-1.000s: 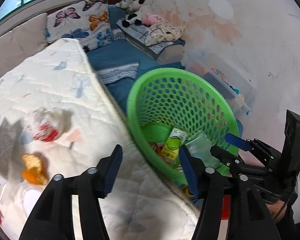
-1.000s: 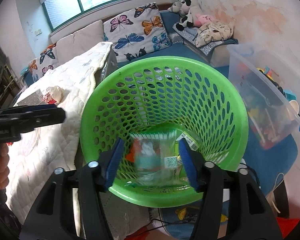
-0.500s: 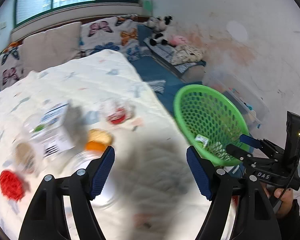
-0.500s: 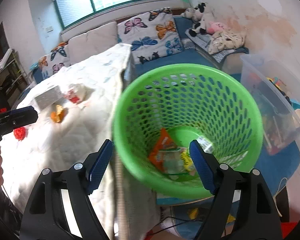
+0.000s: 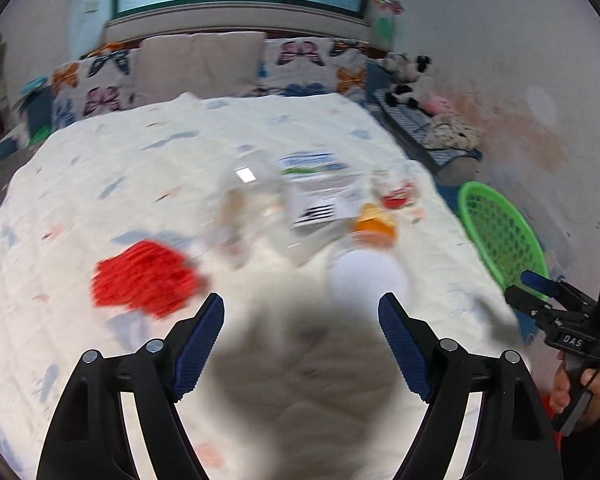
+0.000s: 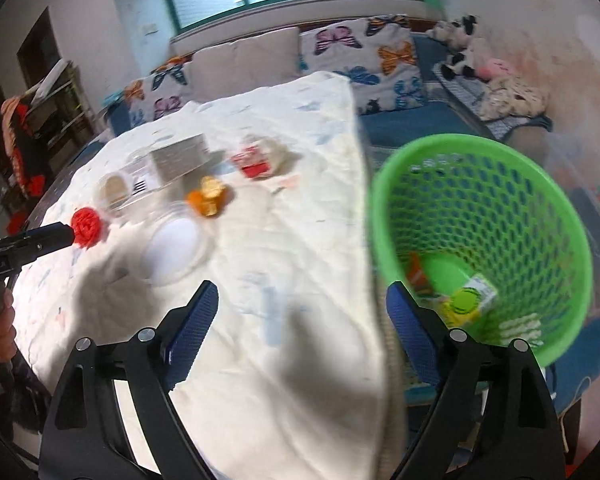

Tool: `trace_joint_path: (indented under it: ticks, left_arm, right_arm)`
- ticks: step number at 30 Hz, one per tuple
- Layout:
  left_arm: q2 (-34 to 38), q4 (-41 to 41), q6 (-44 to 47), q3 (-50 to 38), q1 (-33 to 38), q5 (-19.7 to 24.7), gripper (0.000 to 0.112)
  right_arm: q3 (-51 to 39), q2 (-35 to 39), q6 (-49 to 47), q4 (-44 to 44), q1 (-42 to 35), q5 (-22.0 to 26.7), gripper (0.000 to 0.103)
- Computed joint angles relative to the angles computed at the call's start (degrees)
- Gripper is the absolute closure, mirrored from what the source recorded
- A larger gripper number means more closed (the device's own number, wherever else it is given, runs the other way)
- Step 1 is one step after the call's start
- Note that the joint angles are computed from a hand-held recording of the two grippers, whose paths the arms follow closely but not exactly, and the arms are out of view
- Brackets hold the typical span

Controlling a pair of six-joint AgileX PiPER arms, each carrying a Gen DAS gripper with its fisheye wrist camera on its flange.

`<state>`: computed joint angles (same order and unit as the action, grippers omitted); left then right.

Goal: Collect trash
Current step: 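Move both tools back over the quilt toward the remaining trash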

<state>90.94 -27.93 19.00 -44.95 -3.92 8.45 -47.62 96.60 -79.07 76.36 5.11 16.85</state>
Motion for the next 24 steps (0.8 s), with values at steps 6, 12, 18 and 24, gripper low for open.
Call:
trace_joint_path:
  ticks: [6, 12, 18, 24]
  left_arm:
    - [-2.1, -23.4, 25.4, 5.2, 7.9, 0.4, 0.035]
    - [-2.5, -36.6, 40.1, 7.3, 13.9, 1.7, 0.031]
    - [-1.5, -43.5, 48.7, 7.6, 17.9, 3.0, 0.029]
    - [0.1, -45.5, 51.8, 6.9, 19.6, 3.5, 0.026]
  right_arm:
    - [-3.8, 3.1, 6.9, -4.6, 6.7, -0.3, 0.016]
    - [-8.8, 7.3, 17.2, -13.8, 13.2, -1.5, 0.012]
    - [-14.1, 11.9, 28.1, -24.5, 17.0, -1.8, 0.009]
    - [-18.5, 15.7, 42.1, -38.8, 20.1, -2.3, 0.006]
